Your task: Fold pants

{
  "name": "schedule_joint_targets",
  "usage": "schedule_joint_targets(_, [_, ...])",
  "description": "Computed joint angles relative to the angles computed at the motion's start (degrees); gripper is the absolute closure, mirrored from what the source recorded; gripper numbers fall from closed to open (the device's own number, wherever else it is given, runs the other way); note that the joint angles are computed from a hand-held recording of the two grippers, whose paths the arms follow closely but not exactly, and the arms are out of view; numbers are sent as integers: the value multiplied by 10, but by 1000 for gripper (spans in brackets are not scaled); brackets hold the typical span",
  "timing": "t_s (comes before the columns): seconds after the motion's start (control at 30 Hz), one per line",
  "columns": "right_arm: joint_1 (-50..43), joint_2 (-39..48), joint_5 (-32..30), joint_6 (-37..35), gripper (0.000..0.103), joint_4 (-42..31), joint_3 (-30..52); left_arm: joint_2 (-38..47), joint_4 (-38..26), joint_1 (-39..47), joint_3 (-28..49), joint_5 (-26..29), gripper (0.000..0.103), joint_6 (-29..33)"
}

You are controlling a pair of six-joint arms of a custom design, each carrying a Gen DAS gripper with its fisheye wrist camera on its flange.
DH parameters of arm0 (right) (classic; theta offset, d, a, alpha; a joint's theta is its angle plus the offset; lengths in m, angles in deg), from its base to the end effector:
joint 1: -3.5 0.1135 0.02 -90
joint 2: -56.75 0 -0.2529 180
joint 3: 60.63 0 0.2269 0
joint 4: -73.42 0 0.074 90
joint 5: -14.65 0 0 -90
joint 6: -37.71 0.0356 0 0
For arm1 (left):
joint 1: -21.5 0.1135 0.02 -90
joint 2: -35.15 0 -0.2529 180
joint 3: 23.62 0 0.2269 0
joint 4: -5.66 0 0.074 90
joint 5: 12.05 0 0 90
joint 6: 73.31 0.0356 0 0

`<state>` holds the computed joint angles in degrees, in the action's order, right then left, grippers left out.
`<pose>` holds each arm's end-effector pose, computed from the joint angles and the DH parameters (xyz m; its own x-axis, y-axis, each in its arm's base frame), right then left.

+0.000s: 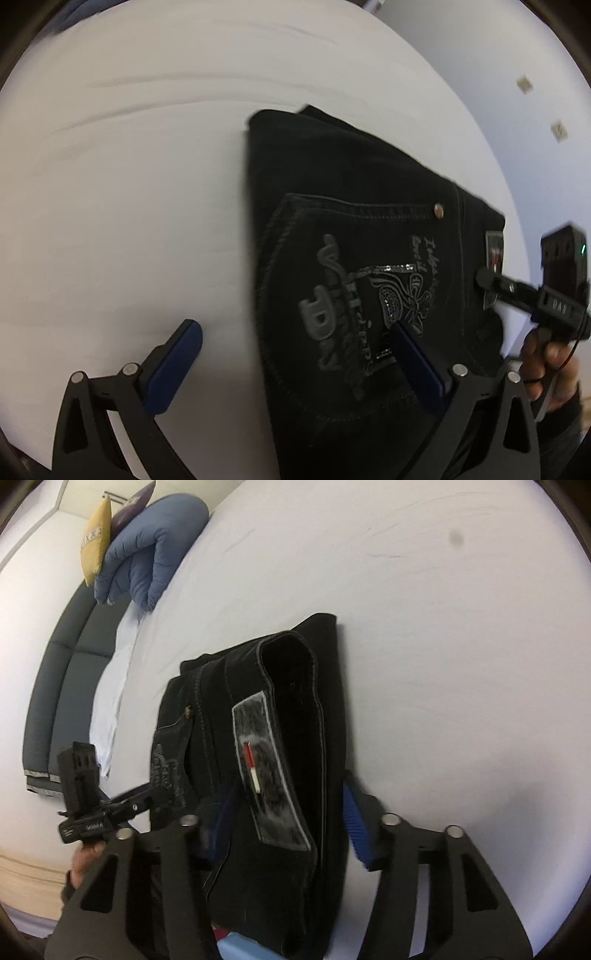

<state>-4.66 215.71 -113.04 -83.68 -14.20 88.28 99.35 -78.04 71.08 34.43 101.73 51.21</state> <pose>0.4642 -0.0446 0.0634 -0.9380 -0.2819 -0.2017 -0.3461 0.7321 0.5868 0.0990 0.0941 0.2103 -0.9286 -0.2906 -0.2307 -0.2060 0.9210 -0.3307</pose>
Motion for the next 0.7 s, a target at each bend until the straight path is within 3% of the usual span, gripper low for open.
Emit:
schedule_joint_targets(0.07, [4, 6, 4, 2, 69, -8, 16, -19, 4, -34, -1, -18, 15, -18])
schedule_joint_targets(0.1, [6, -11, 12, -6, 72, 9, -9, -27, -2, -44, 1, -16, 33, -18])
schedule_joint_targets(0.13, [9, -36, 19, -15, 73, 36, -50, -31, -13, -53, 4, -8, 44, -17])
schedule_joint_targets(0.2, [12, -81, 28, -20, 80, 82, -120, -62, -8, -84, 2, -32, 55, -46])
schedule_joint_targets(0.33, [19, -161, 39, -26, 85, 171, -237, -86, -21, -77, 4, -36, 65, -38])
schedule_joint_targets(0.5, [14, -225, 23, -40, 89, 206, -296, -118, -63, -46, 25, -25, 77, -4])
schedule_joint_targets(0.7, [15, -259, -11, -47, 89, 185, -273, -134, -99, -49, 80, -19, 80, -4])
